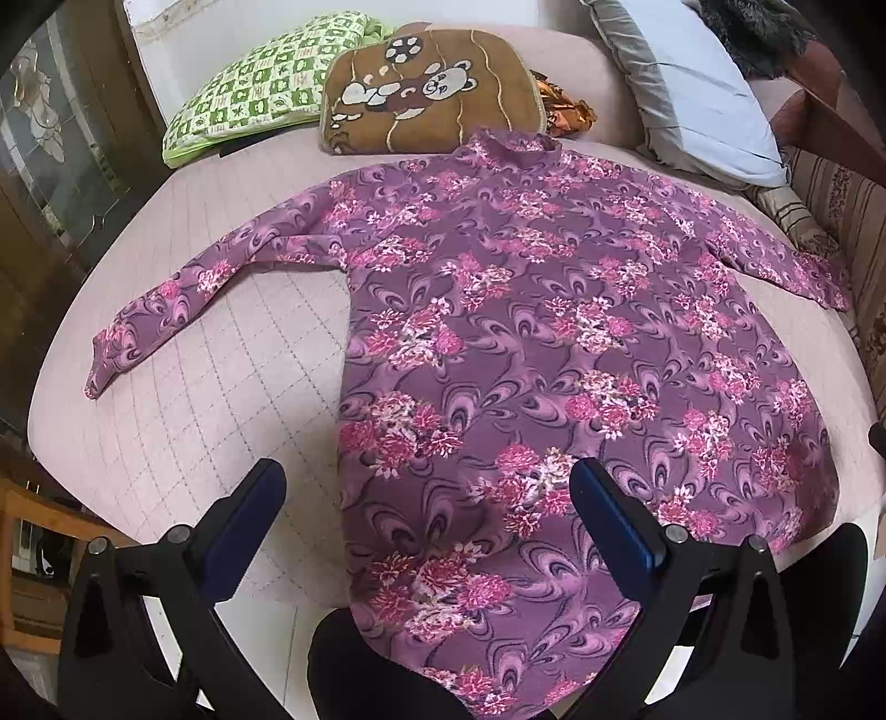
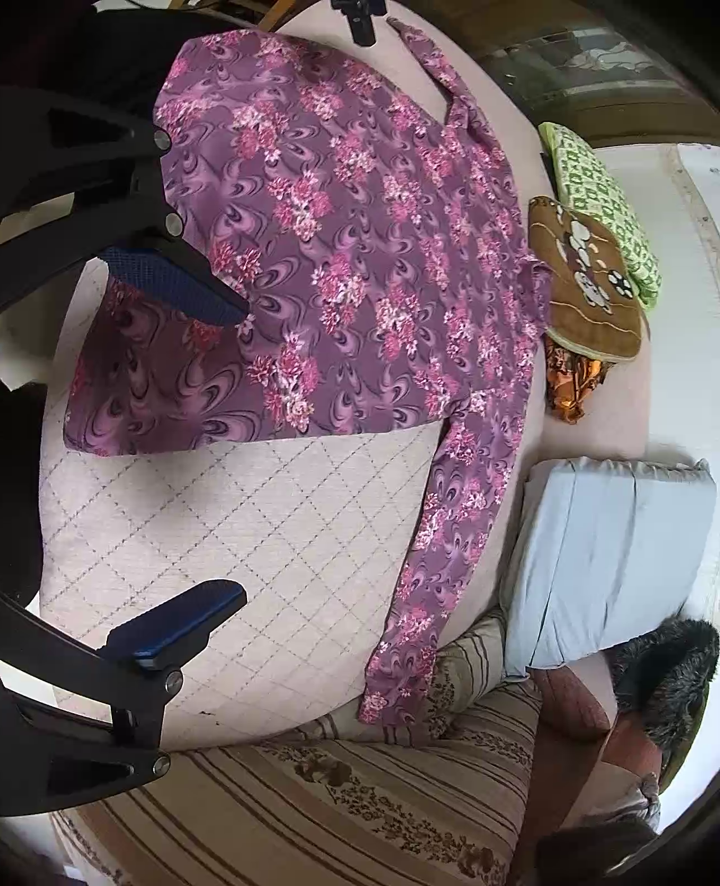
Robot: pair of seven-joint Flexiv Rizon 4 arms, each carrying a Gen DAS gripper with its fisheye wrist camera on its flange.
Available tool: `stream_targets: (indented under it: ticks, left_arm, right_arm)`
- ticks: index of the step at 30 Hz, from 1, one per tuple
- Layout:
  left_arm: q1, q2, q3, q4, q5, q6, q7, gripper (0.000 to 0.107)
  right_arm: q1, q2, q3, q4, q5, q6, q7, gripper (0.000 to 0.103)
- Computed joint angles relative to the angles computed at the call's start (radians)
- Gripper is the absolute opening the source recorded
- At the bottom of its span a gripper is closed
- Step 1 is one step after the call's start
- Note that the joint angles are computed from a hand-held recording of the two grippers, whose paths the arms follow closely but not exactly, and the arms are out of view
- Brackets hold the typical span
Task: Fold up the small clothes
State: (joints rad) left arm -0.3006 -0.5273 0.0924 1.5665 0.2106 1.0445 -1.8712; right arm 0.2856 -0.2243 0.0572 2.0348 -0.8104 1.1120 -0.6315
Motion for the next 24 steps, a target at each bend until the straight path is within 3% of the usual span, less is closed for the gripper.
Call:
stream_targets:
  ticks: [11, 24]
  left_arm:
    - [0.007, 0.041, 0.026, 0.075, 0.040, 0.037, -0.020, 0.103]
    - [0.070, 0.112, 0.052, 0.171, 0.064, 0.076, -0.134, 0.103]
  right_arm:
    - [0.004, 0.002, -0.005, 0.008, -0.045, -0.012, 0.103, 0.094]
    - [-0.011, 0.045, 0.013, 0.047, -0.058, -0.026, 0.164, 0.094]
